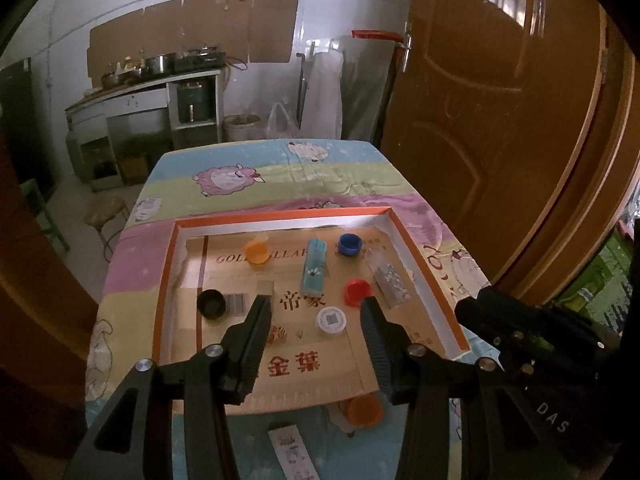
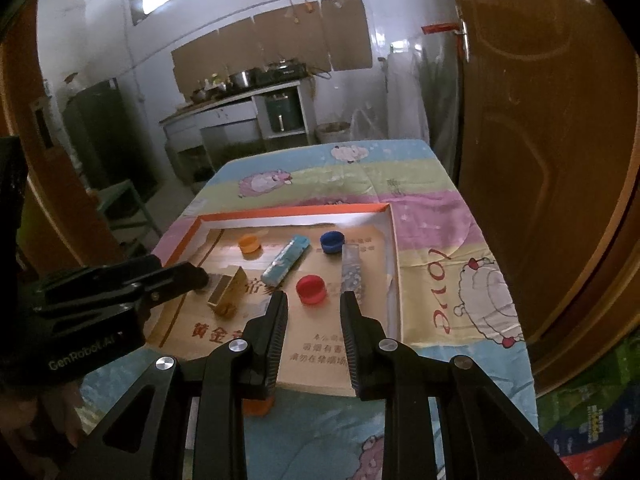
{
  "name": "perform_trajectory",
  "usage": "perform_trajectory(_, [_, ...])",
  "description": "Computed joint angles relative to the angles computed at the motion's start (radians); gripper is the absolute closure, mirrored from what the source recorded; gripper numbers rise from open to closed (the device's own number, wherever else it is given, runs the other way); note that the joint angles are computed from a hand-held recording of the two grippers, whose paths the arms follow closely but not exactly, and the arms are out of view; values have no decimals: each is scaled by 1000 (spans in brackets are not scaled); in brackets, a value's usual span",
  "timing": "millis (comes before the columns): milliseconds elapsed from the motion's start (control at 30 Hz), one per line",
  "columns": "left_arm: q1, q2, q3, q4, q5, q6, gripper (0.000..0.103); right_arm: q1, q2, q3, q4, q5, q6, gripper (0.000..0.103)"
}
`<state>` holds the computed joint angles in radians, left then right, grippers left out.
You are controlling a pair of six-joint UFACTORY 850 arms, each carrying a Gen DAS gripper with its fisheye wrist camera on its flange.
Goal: Organize rigid objects
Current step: 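Withdraw both grippers from the lid toward the white card box and orange cap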
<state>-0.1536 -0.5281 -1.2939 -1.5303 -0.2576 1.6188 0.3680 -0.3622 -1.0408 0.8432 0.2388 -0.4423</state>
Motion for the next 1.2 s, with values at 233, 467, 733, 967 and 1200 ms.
perform_trajectory(233, [17,58,75,-131,-9,132,57,29,45,41,51,27,-46,75])
perform_trajectory(467, [34,105,141,-234,-18,230,57,55,84,81,69,50,-62,75])
perform_trajectory(733, [50,148,209,-311,-30,308,57,85,115,118,104,70,-88,75])
perform_trajectory(967, [63,175,259,-383,-34,381,57,118,127,140,190,97,-158,42])
perform_trajectory(1200, [68,199,311,-508,-38,514,57,136,134,160,207,105,-161,42])
